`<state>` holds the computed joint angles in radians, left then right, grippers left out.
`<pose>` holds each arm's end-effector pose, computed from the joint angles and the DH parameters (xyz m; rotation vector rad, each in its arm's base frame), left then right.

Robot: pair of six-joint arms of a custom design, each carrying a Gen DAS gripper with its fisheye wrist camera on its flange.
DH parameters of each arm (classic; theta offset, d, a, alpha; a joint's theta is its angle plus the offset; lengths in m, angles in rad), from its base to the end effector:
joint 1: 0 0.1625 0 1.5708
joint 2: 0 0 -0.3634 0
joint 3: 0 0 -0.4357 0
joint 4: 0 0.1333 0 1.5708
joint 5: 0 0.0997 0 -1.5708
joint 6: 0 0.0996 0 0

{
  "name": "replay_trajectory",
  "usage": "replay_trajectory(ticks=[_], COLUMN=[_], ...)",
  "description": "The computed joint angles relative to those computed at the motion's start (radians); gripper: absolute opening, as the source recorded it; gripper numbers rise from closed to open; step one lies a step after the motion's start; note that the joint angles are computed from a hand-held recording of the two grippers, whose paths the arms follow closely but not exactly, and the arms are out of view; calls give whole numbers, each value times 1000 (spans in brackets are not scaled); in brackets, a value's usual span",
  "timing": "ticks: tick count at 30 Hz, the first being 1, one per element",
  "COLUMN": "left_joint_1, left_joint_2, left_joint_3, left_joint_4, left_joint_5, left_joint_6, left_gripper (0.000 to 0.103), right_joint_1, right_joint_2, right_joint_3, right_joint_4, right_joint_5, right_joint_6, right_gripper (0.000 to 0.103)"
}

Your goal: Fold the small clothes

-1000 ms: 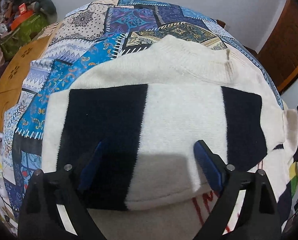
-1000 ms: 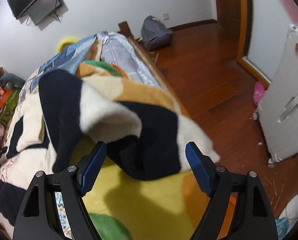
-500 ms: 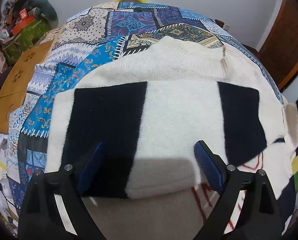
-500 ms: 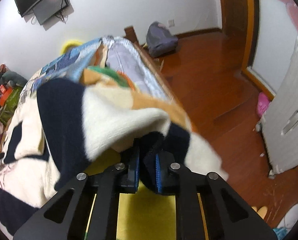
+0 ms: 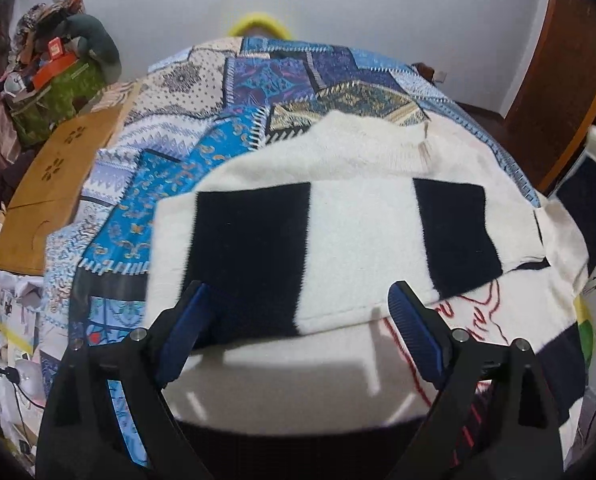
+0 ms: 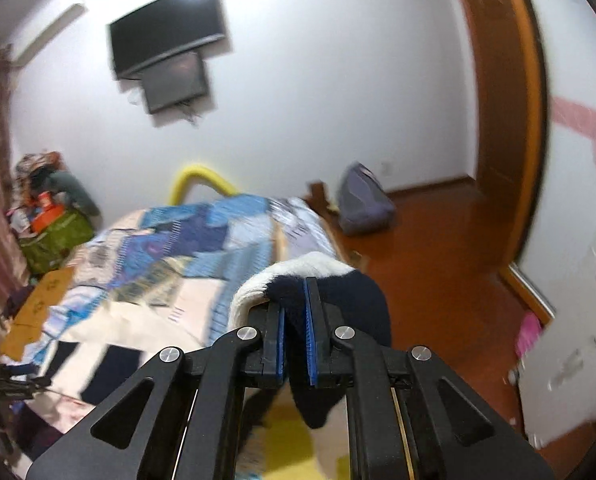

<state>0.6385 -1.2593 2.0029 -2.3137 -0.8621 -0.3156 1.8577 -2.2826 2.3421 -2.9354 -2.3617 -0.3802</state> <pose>-0.3089 -0.4760 0.1378 0.7628 2.3938 -0.5423 0.1424 -0.2617 0.4896 0.0497 -2.0105 1.4254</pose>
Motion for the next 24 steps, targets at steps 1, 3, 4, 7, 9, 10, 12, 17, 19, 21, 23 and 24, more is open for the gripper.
replay_trajectory(ticks=[1, 3, 4, 7, 9, 10, 12, 17, 19, 21, 23, 24], left_joint_1=[-2, -9, -12, -19, -22, -23, -23, -13, -15, -23, -36, -43], left_joint_2=[-16, -47, -62, -108, -133, -147, -166, -199, -197, -189, -171, -162], left_joint_3=[10, 31, 41, 71, 90, 100, 114, 129, 125, 122, 111, 106], left_joint_4=[-4, -9, -10, -2, 8, 15, 24, 52, 60, 60, 53, 47], left_joint_5=[2, 11, 15, 34, 50, 60, 68, 57, 51, 53, 51, 47], left_joint_6=[5, 13, 18, 30, 33, 34, 31, 18, 21, 29, 45, 54], left_gripper=[91, 91, 91, 91, 91, 91, 91, 91, 91, 91, 91, 91], right_joint_1=[16, 37, 50, 65, 61, 60, 52, 2, -14, -5, 1, 3], right_joint_2=[29, 87, 123, 212, 275, 296, 350, 458, 475, 485, 464, 442], right_joint_3=[-9, -22, -30, -45, -49, -48, -44, -42, -35, -23, -6, 4], right_joint_4=[-11, -25, -29, -27, -9, 1, 33, 149, 222, 262, 291, 306], right_joint_5=[2, 20, 31, 75, 110, 118, 133, 173, 178, 160, 143, 143], right_joint_6=[-5, -10, -9, -6, 5, 11, 31, 101, 127, 144, 144, 143], right_gripper=[7, 7, 7, 7, 7, 8, 9, 11, 15, 20, 26, 33])
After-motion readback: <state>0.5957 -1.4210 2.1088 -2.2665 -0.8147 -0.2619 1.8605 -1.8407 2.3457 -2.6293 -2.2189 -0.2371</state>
